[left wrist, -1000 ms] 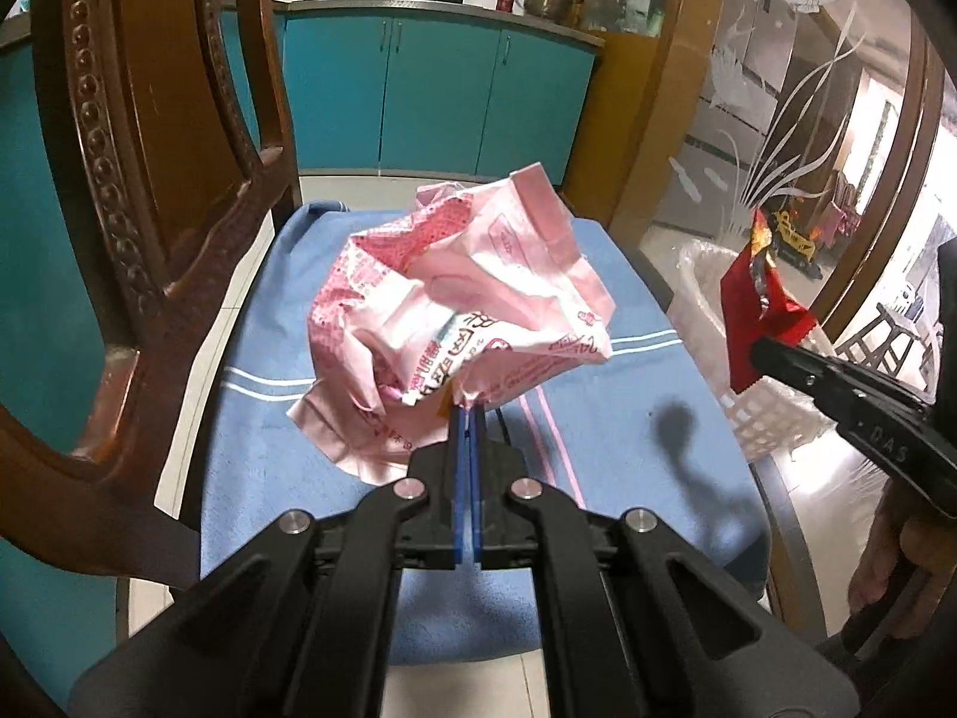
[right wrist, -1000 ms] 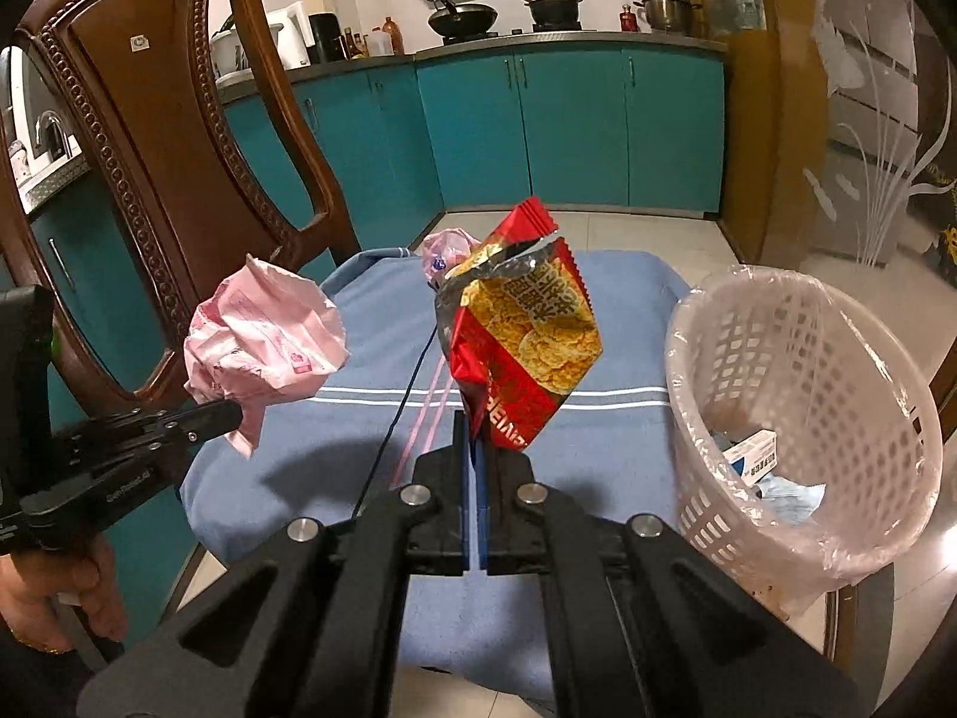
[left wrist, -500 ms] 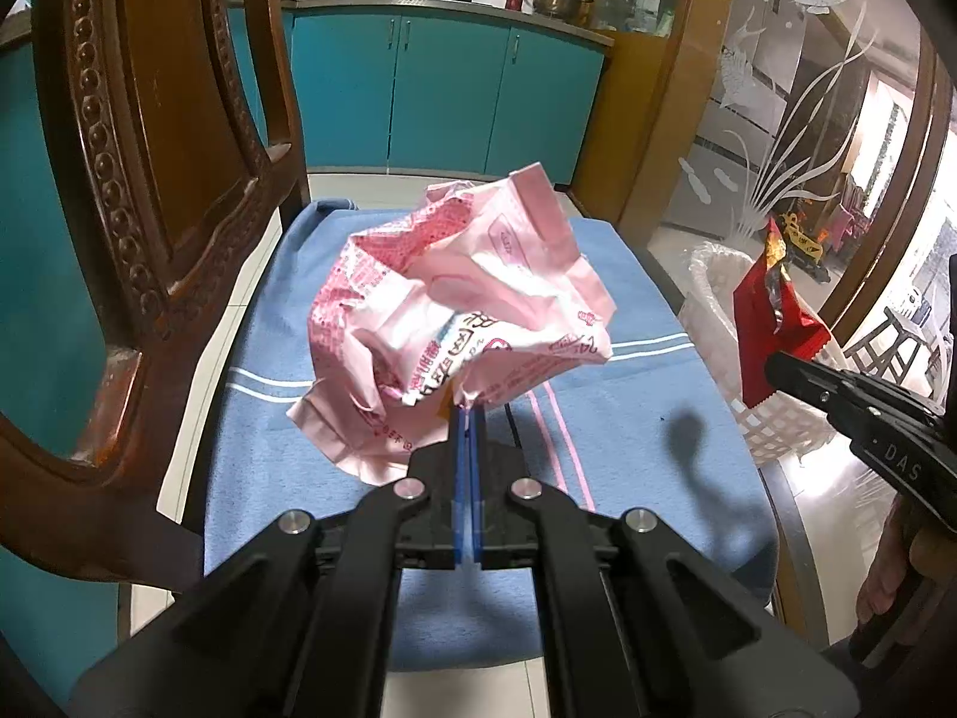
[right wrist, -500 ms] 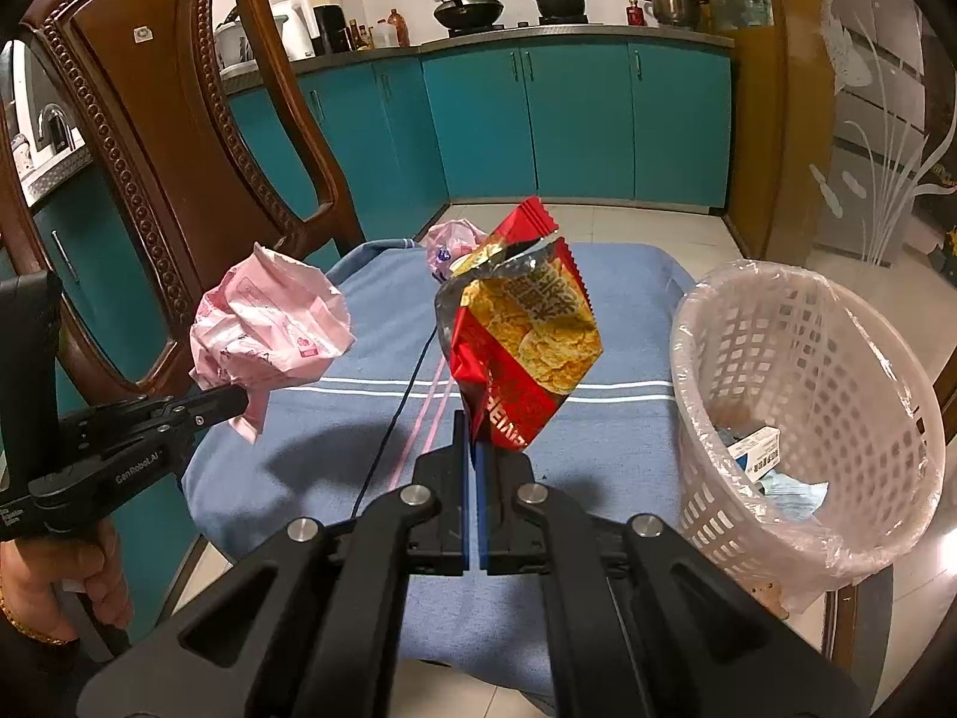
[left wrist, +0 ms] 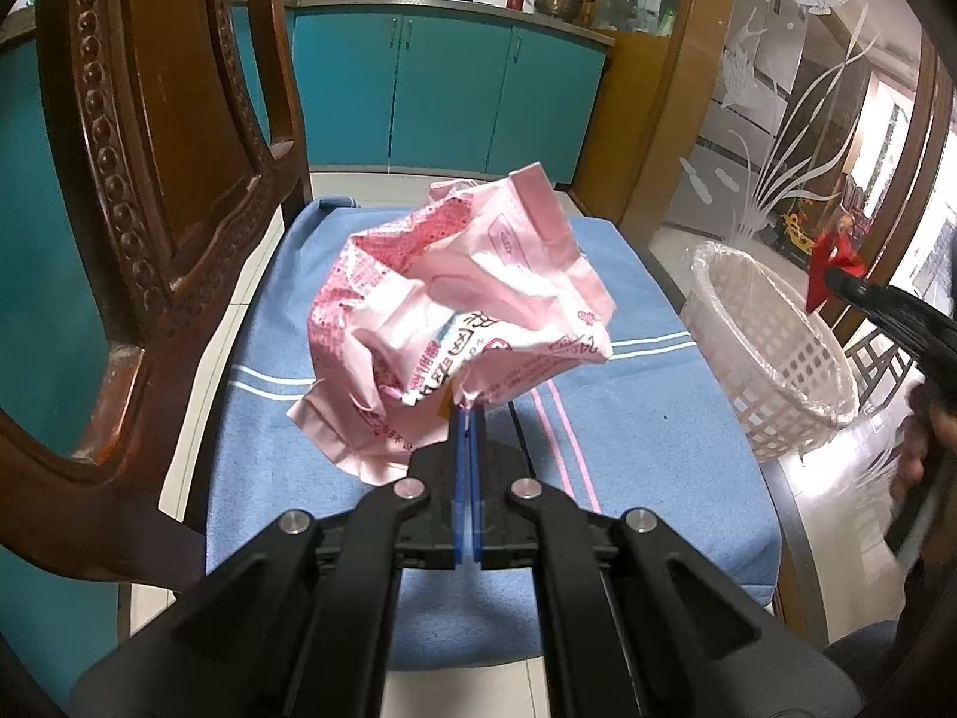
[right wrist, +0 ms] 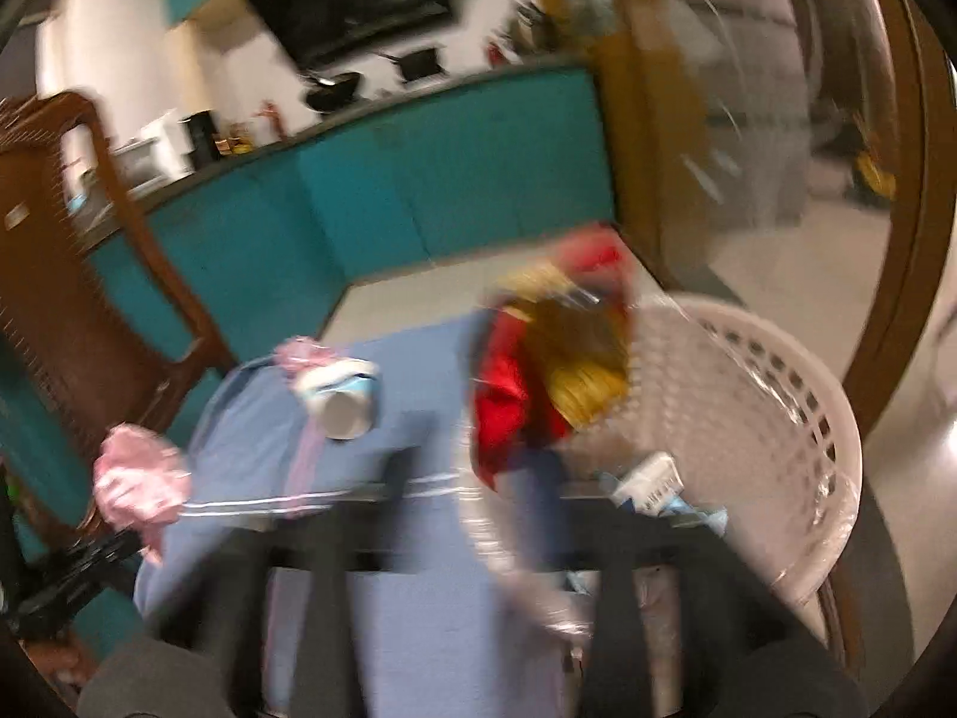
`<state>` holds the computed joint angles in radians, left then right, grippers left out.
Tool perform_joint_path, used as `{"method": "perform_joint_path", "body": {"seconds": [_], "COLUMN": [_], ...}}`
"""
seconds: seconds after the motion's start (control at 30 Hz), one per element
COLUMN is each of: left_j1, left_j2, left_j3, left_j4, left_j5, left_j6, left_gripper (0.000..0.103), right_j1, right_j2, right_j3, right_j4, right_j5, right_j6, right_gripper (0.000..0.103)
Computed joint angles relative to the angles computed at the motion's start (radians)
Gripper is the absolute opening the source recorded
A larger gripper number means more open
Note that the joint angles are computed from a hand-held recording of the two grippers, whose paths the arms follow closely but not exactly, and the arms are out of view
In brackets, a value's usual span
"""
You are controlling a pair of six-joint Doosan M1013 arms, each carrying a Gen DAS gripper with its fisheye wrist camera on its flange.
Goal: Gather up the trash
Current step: 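Carry the red chip bag over the basket and open the right tool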
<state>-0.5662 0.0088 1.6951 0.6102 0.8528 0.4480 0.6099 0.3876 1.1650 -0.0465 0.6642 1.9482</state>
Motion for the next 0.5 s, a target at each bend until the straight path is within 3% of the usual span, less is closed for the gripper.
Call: {"method": "perform_joint_path", "body": {"seconds": [0.1,0.2,0.37,0.5], "left_j1": [-0.003,-0.005,-0.028,-0.045], "left_j2": [0.006,0.011,0.047,0.127], "left_j3": [-0.005,-0.011,-0.053,-0.163], "left_j4": [-0.002,-0.009,-0.037,-0.115], "left_j5": [0.003,-0.005,-0.024,-0.044], "left_j6": [0.013,0.029,0.112,0.244], "left_gripper": [0.002,0.002,0.002,0.003], "right_j1": [-0.033,-0.045,-0.014,-0.018], "right_j2": [0.002,-0.047,-0.102,-0.116], "right_j3": [0.004,0.063,0.135,0.161], "right_j4": [0.018,-0.007,-0.411,-0.541], "right_j5": [0.025,-0.069,-0.167,-0.196], "right_j6": [0.076,0.177,0.543,0.730], "right_gripper": [0.071,0.080,0.088,0.088]}}
